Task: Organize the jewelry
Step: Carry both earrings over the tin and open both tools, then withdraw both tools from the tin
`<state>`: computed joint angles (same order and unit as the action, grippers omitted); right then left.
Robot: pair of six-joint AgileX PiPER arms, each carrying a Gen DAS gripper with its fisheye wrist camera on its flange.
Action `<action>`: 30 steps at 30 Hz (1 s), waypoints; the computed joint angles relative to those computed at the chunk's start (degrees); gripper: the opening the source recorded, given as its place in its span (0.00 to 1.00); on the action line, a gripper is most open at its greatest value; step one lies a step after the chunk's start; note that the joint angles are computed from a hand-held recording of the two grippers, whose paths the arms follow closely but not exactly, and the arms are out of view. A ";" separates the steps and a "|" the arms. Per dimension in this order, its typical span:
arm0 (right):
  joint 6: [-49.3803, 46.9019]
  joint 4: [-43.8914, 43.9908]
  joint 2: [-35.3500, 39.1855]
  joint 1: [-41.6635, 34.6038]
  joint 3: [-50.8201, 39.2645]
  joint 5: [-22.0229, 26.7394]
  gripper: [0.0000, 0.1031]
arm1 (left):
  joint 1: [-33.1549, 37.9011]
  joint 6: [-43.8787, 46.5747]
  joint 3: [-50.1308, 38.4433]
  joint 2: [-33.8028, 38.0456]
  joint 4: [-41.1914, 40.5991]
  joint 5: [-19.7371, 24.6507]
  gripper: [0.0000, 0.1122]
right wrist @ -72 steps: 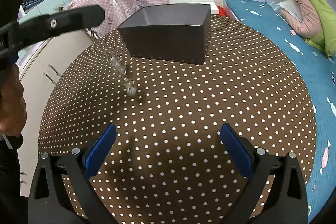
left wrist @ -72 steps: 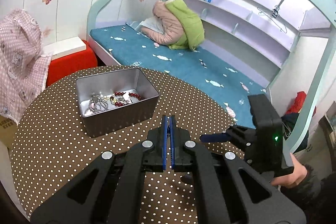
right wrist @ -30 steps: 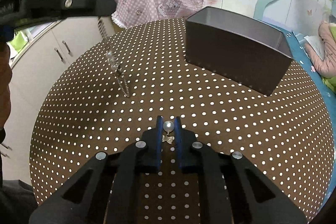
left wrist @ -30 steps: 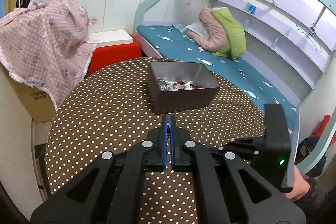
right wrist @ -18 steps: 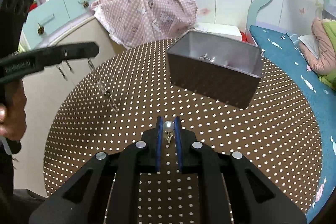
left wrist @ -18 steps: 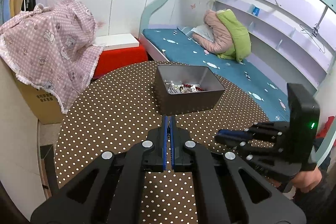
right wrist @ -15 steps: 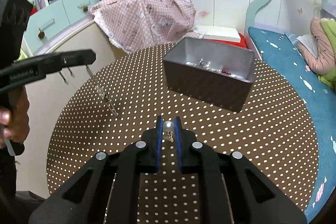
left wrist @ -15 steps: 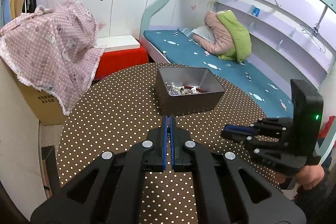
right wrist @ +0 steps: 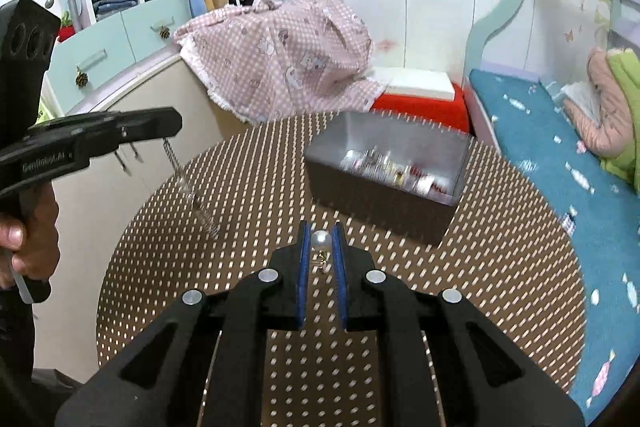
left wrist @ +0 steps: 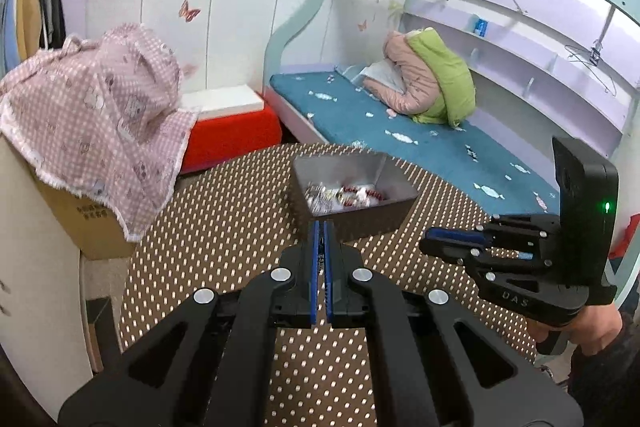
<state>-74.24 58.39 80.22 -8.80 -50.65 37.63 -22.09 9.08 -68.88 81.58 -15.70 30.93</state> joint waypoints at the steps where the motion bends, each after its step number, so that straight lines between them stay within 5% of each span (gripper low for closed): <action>1: 0.70 -0.57 -0.03 -0.02 -1.23 0.09 0.09 | -0.39 0.00 -1.67 0.51 0.42 0.38 0.02; 6: 6.98 -5.05 2.29 -0.73 -10.87 2.25 0.09 | -0.83 1.98 -11.57 4.55 -1.10 3.50 0.02; 15: 21.80 -15.81 13.58 -0.62 -30.27 7.79 0.09 | -1.76 0.62 -38.48 20.61 -0.51 15.43 0.02; 24: 31.43 -23.04 22.82 0.60 -39.55 11.55 0.10 | -2.74 -5.33 -62.02 38.24 4.13 27.34 0.02; 26: 33.28 -23.66 23.97 0.46 -40.23 11.73 0.28 | -2.79 -7.08 -63.12 39.77 6.38 28.00 0.15; 27: 34.27 -24.22 24.44 0.46 -41.01 11.79 0.36 | -2.74 -7.74 -63.23 40.16 7.08 28.15 0.46; 28: 34.74 -24.34 24.36 0.44 -40.75 11.15 0.54 | -2.76 -9.05 -61.08 39.28 8.23 26.31 0.75; 30: 33.94 -22.86 23.76 -0.34 -39.67 10.42 0.66 | -2.69 -10.61 -54.43 35.94 10.16 21.10 0.81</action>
